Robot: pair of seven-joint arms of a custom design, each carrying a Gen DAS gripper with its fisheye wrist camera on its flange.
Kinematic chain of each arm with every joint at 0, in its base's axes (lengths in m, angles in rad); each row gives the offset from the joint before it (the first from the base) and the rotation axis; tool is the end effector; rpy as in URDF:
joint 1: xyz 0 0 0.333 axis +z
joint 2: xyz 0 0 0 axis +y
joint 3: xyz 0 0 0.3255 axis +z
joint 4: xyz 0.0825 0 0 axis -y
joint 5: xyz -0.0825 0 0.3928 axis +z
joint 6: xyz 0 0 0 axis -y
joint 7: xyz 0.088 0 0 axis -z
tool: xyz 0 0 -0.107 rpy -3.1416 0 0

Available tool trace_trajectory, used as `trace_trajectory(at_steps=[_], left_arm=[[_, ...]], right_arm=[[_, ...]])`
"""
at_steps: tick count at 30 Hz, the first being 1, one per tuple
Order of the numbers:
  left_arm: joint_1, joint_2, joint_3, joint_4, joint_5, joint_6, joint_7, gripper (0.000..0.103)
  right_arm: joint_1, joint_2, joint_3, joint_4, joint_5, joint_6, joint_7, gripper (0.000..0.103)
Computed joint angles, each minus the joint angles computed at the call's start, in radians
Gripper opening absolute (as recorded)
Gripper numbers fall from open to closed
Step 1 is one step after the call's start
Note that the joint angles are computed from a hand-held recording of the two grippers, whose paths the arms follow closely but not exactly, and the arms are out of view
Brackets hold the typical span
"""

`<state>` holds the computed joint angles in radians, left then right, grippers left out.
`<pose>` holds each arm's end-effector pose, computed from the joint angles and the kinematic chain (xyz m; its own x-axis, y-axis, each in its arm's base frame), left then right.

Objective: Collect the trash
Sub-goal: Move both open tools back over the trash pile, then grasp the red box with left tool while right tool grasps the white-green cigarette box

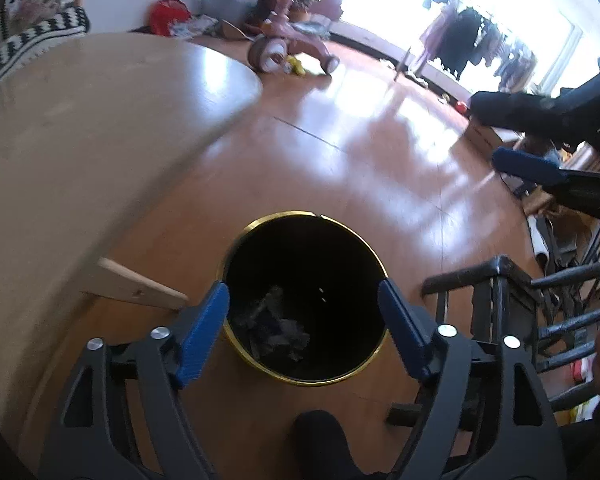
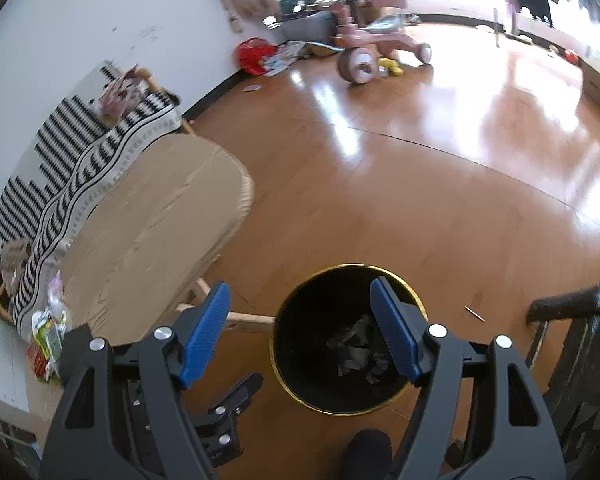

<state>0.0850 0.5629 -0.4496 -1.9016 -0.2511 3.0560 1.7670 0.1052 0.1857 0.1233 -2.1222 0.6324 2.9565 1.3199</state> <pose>0.6591 -0.1938 0.2965 -0.2566 -0.9252 0.2795 -0.8218 0.0567 -0.5669 0.6070 0.0979 0.3930 -0.0066 -0.9439 -0.3302 -0.8113 0.1981 -0.5501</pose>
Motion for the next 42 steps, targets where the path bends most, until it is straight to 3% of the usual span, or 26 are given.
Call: trace_trajectory(at_steps=[4,7,10,13,15,17,24,27,30,33,36,37,40,42], left_arm=[[0.067,-0.103,-0.018,-0.105,-0.027,0.059,-0.004,0.089],[0.156,-0.203,-0.049,-0.204,-0.053,0.111,-0.003,0.091],[0.312,-0.308,-0.131,-0.307,-0.097,0.154,0.016,0.091],[0.426,-0.42,-0.156,-0.398,-0.151,0.179,0.022,0.092],[0.505,-0.492,-0.174,-0.449,-0.234,0.182,0.067,0.092],[0.559,-0.556,-0.176,-0.484,-0.413,0.182,0.198,0.092],[0.471,-0.64,0.101,-0.511,-0.789,0.124,0.482,0.092],[0.451,-0.631,0.186,-0.493,-0.848,0.076,0.534,0.092],[0.427,-0.608,0.242,-0.472,-0.865,0.042,0.553,0.092],[0.403,-0.558,0.287,-0.431,-0.79,0.016,0.501,0.092],[0.371,-0.504,0.326,-0.387,-0.805,0.002,0.515,0.092],[0.366,-0.5,0.332,-0.388,-0.87,0.001,0.575,0.092],[0.335,-0.463,0.362,-0.357,-0.913,-0.001,0.606,0.092],[0.313,-0.438,0.388,-0.337,-0.895,-0.003,0.572,0.092]], right_arm=[[0.031,0.023,0.033,0.044,-0.018,-0.007,-0.016,0.075],[0.064,0.047,0.062,0.087,-0.028,-0.014,-0.026,0.076],[0.11,0.079,0.083,0.142,-0.059,-0.03,-0.01,0.076],[0.169,0.121,0.094,0.206,-0.123,-0.035,0.026,0.076],[0.213,0.158,0.099,0.259,-0.177,-0.052,0.059,0.076],[0.252,0.199,0.109,0.314,-0.225,-0.072,0.083,0.076],[0.361,0.315,0.135,0.466,-0.34,-0.13,0.139,0.076],[0.41,0.362,0.133,0.529,-0.385,-0.159,0.164,0.076],[0.453,0.394,0.119,0.573,-0.428,-0.177,0.195,0.076],[0.477,0.417,0.108,0.597,-0.461,-0.189,0.215,0.076],[0.499,0.446,0.093,0.629,-0.493,-0.207,0.24,0.076],[0.501,0.456,0.094,0.64,-0.499,-0.214,0.243,0.076],[0.514,0.485,0.087,0.677,-0.519,-0.235,0.26,0.076],[0.518,0.502,0.082,0.701,-0.529,-0.247,0.267,0.076]])
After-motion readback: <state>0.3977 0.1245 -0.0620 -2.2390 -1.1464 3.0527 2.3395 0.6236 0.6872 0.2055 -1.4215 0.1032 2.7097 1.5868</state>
